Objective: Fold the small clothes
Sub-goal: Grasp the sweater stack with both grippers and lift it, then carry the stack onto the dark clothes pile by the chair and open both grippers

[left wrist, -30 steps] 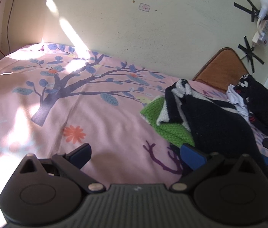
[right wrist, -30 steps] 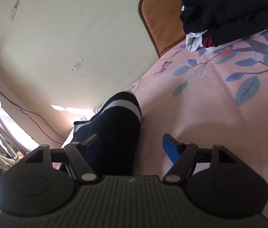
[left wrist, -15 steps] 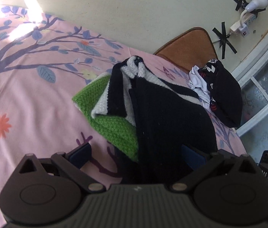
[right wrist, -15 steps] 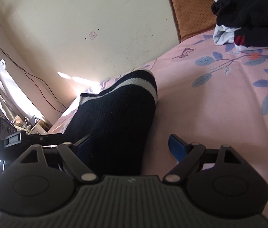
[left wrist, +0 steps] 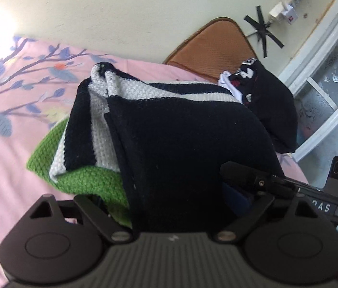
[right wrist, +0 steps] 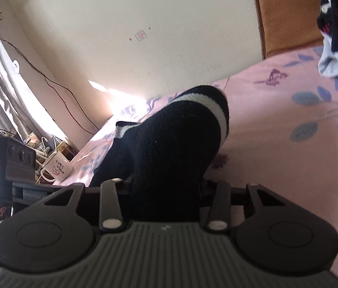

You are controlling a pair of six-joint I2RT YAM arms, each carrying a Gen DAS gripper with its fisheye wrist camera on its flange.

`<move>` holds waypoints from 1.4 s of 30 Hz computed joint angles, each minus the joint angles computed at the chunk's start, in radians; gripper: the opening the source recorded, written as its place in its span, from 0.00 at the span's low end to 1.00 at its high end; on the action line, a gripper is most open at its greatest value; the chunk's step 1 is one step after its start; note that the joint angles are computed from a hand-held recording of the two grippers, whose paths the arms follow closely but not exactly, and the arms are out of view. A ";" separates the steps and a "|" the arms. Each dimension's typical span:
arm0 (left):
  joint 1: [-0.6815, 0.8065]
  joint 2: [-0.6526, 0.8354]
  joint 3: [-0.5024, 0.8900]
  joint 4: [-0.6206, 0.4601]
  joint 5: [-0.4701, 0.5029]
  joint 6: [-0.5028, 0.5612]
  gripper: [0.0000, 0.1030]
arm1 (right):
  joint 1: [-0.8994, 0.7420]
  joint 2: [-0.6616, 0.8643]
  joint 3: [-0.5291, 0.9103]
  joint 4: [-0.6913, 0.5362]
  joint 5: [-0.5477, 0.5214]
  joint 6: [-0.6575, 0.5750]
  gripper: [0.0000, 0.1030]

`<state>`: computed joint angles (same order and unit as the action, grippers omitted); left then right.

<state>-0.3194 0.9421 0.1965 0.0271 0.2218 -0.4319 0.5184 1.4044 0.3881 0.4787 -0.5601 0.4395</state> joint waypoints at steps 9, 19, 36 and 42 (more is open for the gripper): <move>-0.316 0.553 0.717 0.040 -0.183 0.155 0.85 | -0.520 -0.131 0.117 0.005 -0.207 -0.114 0.41; -0.246 1.528 1.854 -0.333 -0.118 -0.011 1.00 | -0.713 0.601 0.756 -0.174 -0.102 -0.097 0.44; -0.355 0.944 0.997 -0.025 -0.399 0.003 1.00 | -0.710 0.237 0.221 0.143 0.084 -0.168 0.77; -0.518 0.797 0.678 0.013 -0.685 -0.073 1.00 | -0.743 -0.049 -0.088 0.047 0.030 -0.165 0.77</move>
<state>-0.8372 1.7386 0.8744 0.0401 -0.4634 -0.5045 -0.2246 1.3556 0.3002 0.5255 -0.5302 0.2745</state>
